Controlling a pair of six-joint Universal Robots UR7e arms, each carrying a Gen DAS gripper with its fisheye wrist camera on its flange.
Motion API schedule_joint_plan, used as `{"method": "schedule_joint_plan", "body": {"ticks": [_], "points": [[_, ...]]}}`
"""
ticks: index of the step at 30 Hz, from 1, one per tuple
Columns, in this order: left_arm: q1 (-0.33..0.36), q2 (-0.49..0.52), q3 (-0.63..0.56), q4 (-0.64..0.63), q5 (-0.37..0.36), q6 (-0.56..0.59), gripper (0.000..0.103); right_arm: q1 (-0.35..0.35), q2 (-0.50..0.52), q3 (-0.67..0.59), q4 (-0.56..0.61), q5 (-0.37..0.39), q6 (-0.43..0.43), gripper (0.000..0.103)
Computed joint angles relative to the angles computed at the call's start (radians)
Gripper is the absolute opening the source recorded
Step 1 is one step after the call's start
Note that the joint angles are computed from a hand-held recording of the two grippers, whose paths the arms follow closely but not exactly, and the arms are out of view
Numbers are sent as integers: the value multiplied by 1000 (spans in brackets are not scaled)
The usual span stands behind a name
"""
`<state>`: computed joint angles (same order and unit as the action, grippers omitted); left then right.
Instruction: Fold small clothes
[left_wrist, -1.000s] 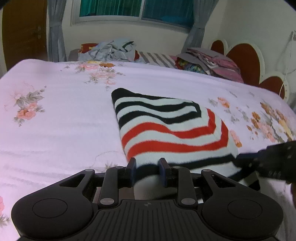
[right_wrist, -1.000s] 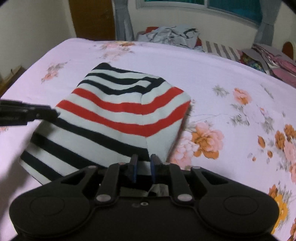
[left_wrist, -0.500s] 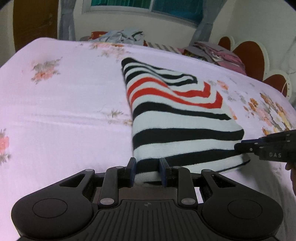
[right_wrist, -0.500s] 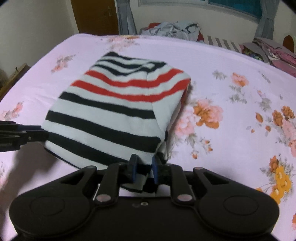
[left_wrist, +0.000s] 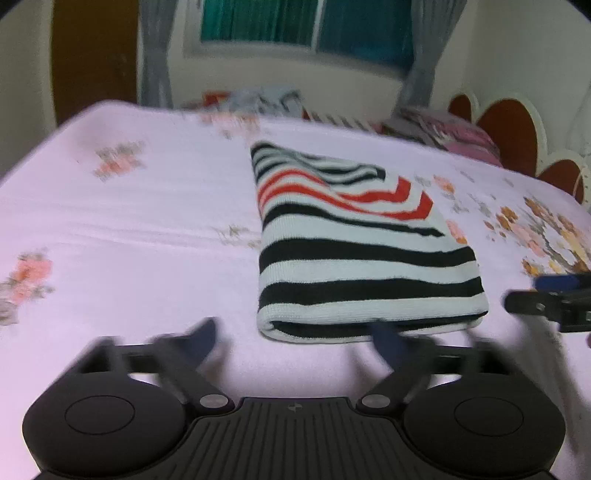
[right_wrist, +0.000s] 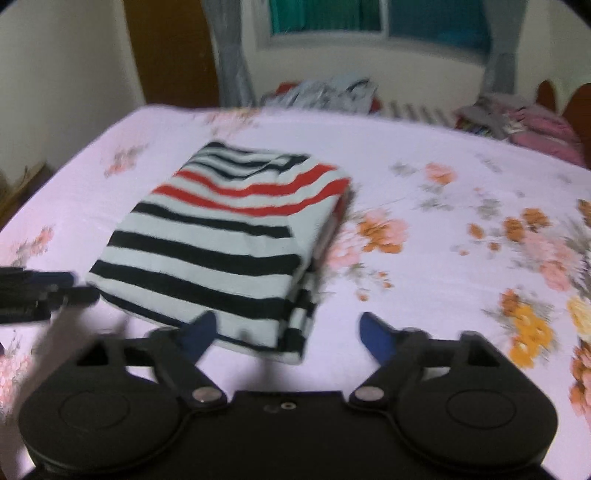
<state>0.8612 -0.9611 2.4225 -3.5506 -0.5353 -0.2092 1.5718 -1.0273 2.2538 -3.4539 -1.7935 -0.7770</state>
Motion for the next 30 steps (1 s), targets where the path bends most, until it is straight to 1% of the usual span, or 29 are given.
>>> {"method": "schedule_joint_plan", "body": {"ticks": [1, 2, 5, 8, 10, 12, 16, 20, 22, 24, 27, 30], "points": [[-24, 10, 12, -10, 28, -21, 102, -5, -15, 18, -12, -12, 18, 99], [-42, 8, 25, -3, 34, -46, 103, -14, -33, 40, -28, -9, 23, 103], [-91, -5, 57, 54, 34, -138, 103, -34, -76, 109, -97, -13, 5, 103], [-151, -37, 85, 186, 58, -285, 103, -42, -122, 163, -132, -27, -18, 103], [-199, -68, 107, 274, 78, -387, 103, -47, -163, 194, -146, -12, -33, 103], [-258, -103, 131, 366, 101, -471, 103, -50, -206, 214, -137, 6, -31, 103], [-363, -204, 152, 670, 147, -685, 103, -41, -276, 245, -128, 21, -9, 103], [-460, -310, 165, 914, 149, -858, 103, -20, -341, 288, -135, -1, 10, 103], [-522, -367, 162, 1101, 152, -994, 103, -23, -394, 326, -135, 17, 10, 103], [-583, -415, 159, 1262, 149, -1119, 103, -30, -450, 358, -121, 39, 1, 103], [-669, -458, 137, 1503, 122, -1311, 103, -43, -559, 397, -51, 74, 4, 103], [-741, -476, 119, 1660, 84, -1445, 103, -44, -642, 422, -2, 82, 3, 103]]}}
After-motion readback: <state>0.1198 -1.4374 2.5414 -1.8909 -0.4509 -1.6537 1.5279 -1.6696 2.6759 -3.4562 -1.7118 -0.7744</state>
